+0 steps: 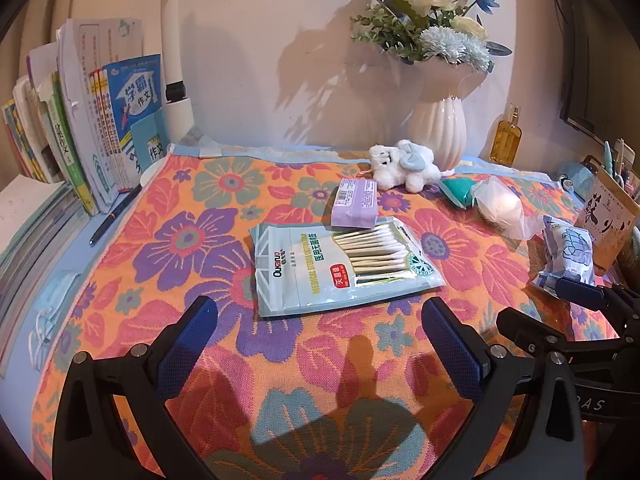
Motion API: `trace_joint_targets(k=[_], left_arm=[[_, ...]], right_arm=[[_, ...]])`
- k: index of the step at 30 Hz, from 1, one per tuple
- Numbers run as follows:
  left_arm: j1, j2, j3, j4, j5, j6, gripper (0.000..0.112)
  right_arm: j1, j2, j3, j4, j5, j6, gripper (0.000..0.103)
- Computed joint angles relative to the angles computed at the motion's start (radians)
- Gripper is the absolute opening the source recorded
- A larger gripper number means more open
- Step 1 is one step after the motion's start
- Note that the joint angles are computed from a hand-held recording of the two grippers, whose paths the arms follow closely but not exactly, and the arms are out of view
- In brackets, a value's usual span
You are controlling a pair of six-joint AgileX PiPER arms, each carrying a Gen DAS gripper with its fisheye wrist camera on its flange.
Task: Organize soft objects
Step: 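Grasp the purple soap bar with the left gripper while the right grasps the blue wipes pack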
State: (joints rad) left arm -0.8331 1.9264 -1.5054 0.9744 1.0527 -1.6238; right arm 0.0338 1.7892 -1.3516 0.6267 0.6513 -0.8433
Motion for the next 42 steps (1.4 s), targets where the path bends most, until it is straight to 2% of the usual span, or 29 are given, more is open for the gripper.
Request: trace_joint_targets(k=[8,11,12,16,18,20,24,27,29,32,35,38,40,42], left_arm=[[0.005,-0.014,0.020,-0.003,-0.023,-0.016,0.102],[0.036,-0.040,0.006,-0.117,-0.059,0.089,0.102],[0.039,-0.046,-0.004,-0.140,-0.054,0.120,0.102],[0.032,-0.050,-0.128,-0.173,0.054,0.314,0.102],[0.058,-0.052,-0.181,-0.188,0.036,0.398,0.102],[0.097,-0.034,-0.235,-0.214,0.006,0.462,0.102],[0.205,0.075,-0.399,-0.334,-0.057,0.633,0.102],[0.280,0.152,-0.458,-0.444,-0.144,0.715,0.102],[0.302,0.210,-0.517,-0.477,-0.138,0.744,0.100],[0.326,0.313,-0.642,-0.513,-0.090,0.778,0.095],[0.339,0.385,-0.744,-0.534,-0.047,0.801,0.090],[0.350,0.462,-0.874,-0.578,0.028,0.867,0.067],[0.358,0.517,-0.965,-0.606,0.085,0.896,0.038],[0.352,0.504,-0.926,-0.580,0.065,0.864,0.036]], right_arm=[[0.000,-0.002,0.002,0.002,-0.003,0.000,0.092],[-0.033,-0.021,0.018,0.074,0.013,-0.057,0.092],[-0.060,-0.026,0.017,0.110,0.048,-0.081,0.092],[-0.200,-0.082,0.061,0.214,0.132,-0.107,0.092],[-0.252,-0.087,0.049,0.208,0.159,-0.070,0.093],[-0.263,-0.059,-0.022,0.126,0.197,0.048,0.093],[-0.255,0.057,-0.210,0.053,0.320,0.230,0.093],[-0.197,0.111,-0.280,-0.044,0.285,0.353,0.093],[-0.165,0.128,-0.284,-0.085,0.231,0.384,0.093],[-0.108,0.153,-0.284,-0.193,0.143,0.451,0.093],[-0.093,0.186,-0.302,-0.225,0.125,0.486,0.092],[-0.092,0.191,-0.302,-0.246,0.103,0.502,0.076],[-0.083,0.193,-0.303,-0.301,0.092,0.552,0.067],[-0.082,0.192,-0.299,-0.312,0.085,0.563,0.063]])
